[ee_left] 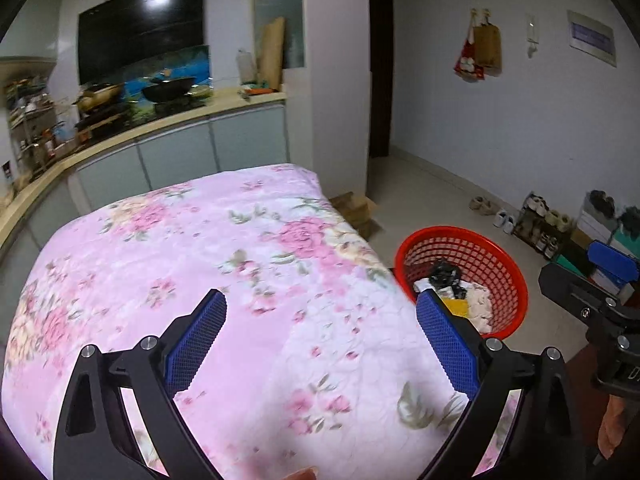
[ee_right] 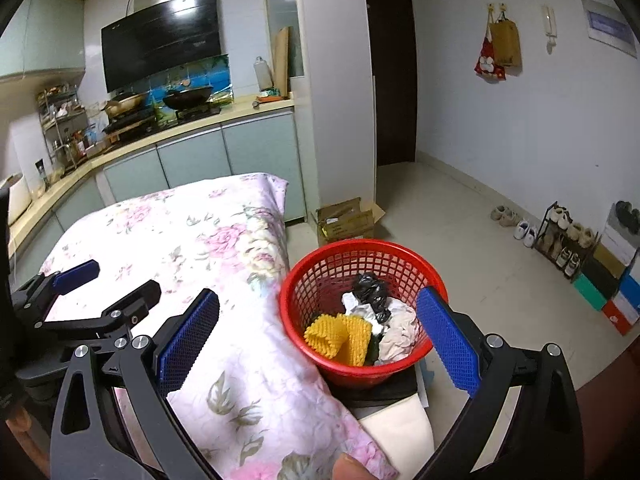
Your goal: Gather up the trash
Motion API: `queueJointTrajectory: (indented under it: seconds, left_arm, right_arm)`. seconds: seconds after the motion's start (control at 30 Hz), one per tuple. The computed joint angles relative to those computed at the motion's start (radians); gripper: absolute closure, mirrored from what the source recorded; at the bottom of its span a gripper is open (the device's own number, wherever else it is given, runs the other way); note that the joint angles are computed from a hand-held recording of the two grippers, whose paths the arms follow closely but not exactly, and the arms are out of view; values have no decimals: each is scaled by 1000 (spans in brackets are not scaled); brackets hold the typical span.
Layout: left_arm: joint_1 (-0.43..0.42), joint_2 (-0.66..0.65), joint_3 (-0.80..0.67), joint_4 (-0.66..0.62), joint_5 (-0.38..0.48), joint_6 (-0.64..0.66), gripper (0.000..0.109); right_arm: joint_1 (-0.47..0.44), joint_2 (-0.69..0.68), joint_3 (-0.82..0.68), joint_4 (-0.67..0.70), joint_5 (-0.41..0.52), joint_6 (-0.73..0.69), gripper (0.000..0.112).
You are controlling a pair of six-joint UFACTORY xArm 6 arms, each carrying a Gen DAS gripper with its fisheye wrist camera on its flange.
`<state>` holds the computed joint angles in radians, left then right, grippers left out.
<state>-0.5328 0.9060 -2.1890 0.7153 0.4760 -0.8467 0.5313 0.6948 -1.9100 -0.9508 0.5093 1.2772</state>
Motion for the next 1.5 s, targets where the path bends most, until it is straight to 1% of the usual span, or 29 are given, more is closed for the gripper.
queueJointTrajectory:
  seconds: [0.07,0.13,0.23,0.47,0.63,1.0,1.3,1.5]
  left_arm:
    - [5,-57,91,111,-20,-120,16]
    - [11,-104,164,173,-40,-201,16]
    - [12,-130,204,202,-48,-246,15]
    - [9,-170,272,259,-58,-316,15]
    - [7,-173,271,270,-65,-321,15]
    - [2,-145,233,249,-76,-292,15]
    - [-6,-124,203,245,-81,-270,15]
    - [-9,-107,179,214,-75,-237,15]
  right_arm:
    - [11,-8,12,-29,7,20,16]
    - [17,-17,29,-53,5,44,16]
    - [26,-33,54,-83,5,86,16]
    - [32,-54,95,-95,4,134,16]
    - [29,-63,112,-94,-2,148,16]
    - [27,-78,131,-117,9,204,16]
    - [17,-95,159,-135,-2,241,16]
    - [13,-97,163,-134,-4,241,16]
